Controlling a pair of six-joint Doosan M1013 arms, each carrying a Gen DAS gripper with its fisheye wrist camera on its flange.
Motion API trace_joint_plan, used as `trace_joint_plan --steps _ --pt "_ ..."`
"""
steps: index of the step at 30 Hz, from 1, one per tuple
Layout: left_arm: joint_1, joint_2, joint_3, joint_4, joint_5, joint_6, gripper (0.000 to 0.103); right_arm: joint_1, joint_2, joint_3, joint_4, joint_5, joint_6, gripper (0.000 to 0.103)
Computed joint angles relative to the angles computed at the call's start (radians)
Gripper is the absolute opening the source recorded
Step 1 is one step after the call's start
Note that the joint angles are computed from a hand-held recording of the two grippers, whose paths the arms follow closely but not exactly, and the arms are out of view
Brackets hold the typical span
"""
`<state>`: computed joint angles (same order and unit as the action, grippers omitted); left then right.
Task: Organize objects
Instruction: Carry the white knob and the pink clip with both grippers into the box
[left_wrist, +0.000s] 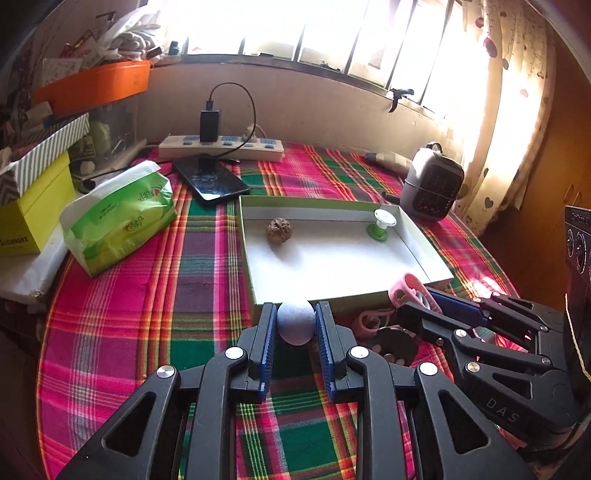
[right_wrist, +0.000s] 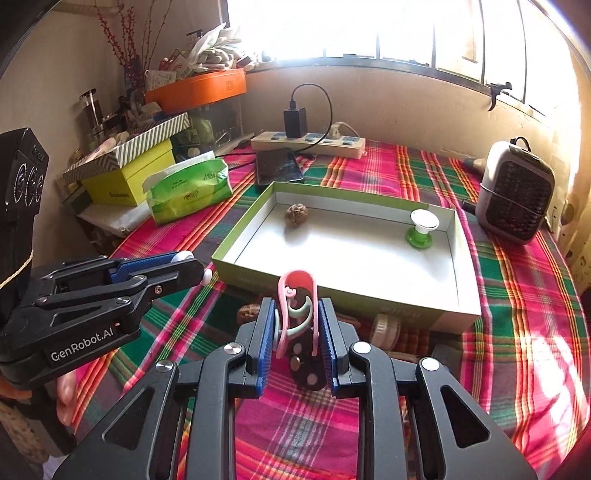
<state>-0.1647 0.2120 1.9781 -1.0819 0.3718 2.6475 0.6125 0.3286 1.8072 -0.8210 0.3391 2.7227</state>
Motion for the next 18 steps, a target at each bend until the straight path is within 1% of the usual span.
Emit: trace_joint_plan --steps 8,10,12,18 --pt "-0.022 0.043 -0.064 0.077 0.019 -0.068 0.02 -0.048 0.009 -0.029 0.145 -0.004 -0.137 0.025" --pt "-0.028 0.054 -0.08 0.098 0.013 -0.088 0.02 -0.059 0.015 -0.04 0.179 -0.004 -0.172 0.025" --pt "-0.031 0.066 -0.096 0.125 0.013 -0.122 0.02 -0.065 0.022 -0.049 0.185 0.005 -0.183 0.025" --pt "-0.042 0.097 -0.139 0.181 0.014 -0.175 0.02 -0.092 0.047 -0.087 0.276 0.027 -0.285 0.025"
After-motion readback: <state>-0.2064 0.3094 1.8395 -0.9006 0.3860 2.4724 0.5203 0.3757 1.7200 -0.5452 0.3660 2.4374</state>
